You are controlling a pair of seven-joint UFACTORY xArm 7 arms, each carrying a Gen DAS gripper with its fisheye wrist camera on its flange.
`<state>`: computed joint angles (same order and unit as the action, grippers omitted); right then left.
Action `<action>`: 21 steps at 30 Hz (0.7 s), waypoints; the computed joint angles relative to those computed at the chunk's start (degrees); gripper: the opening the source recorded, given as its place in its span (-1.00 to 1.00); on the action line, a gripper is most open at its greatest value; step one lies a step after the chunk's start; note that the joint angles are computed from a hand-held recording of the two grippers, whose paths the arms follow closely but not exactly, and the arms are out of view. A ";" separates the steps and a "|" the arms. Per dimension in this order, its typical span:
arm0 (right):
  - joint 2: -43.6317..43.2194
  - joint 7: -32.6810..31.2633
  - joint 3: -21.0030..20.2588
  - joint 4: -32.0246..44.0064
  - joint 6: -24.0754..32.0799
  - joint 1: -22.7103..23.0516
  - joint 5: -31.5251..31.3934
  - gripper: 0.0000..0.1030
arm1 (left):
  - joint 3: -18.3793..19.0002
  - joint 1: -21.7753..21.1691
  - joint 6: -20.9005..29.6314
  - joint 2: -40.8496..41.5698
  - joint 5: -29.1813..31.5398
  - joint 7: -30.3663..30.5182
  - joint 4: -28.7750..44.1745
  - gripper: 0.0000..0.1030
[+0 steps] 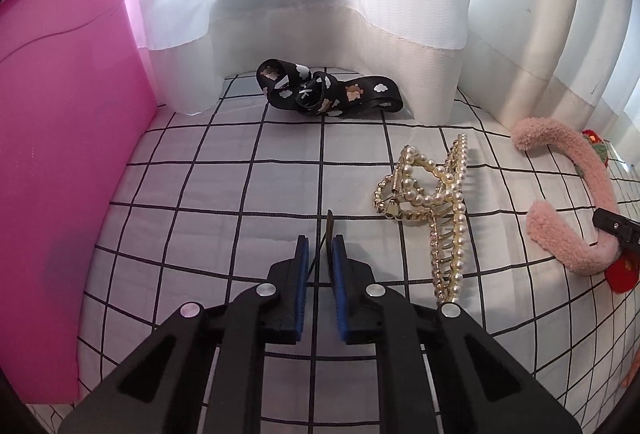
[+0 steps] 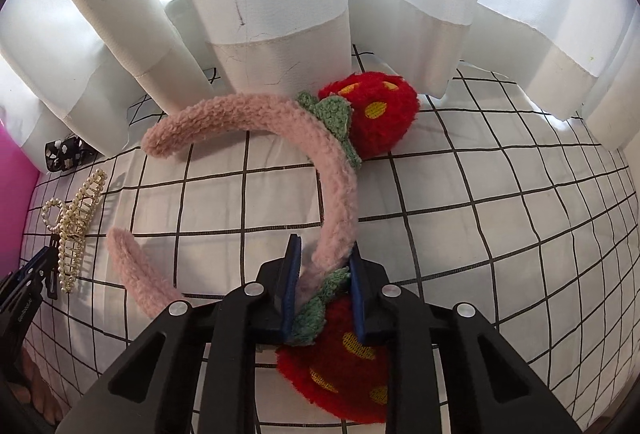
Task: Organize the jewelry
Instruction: 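Close the left tool on the thin black hair pin while the right tool grasps the pink headband, then lift and carry the pin and headband over the pink tub, then open both tools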
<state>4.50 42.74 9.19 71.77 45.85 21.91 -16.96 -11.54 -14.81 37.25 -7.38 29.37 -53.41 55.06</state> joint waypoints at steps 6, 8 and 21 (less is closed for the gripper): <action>-3.57 -0.42 0.30 -3.86 -2.88 -0.83 2.69 -0.66 | 1.10 0.37 -3.42 -2.78 -6.17 2.21 -3.53 -0.80; -4.78 -0.20 0.61 -5.01 -3.58 -0.95 2.38 -0.66 | 0.99 0.75 -4.32 -4.45 -7.54 2.57 -4.97 -0.81; -16.11 -1.54 3.13 -10.33 -3.38 -2.90 3.57 -0.70 | -0.83 2.93 -7.06 -11.40 -11.75 6.68 -7.87 -0.81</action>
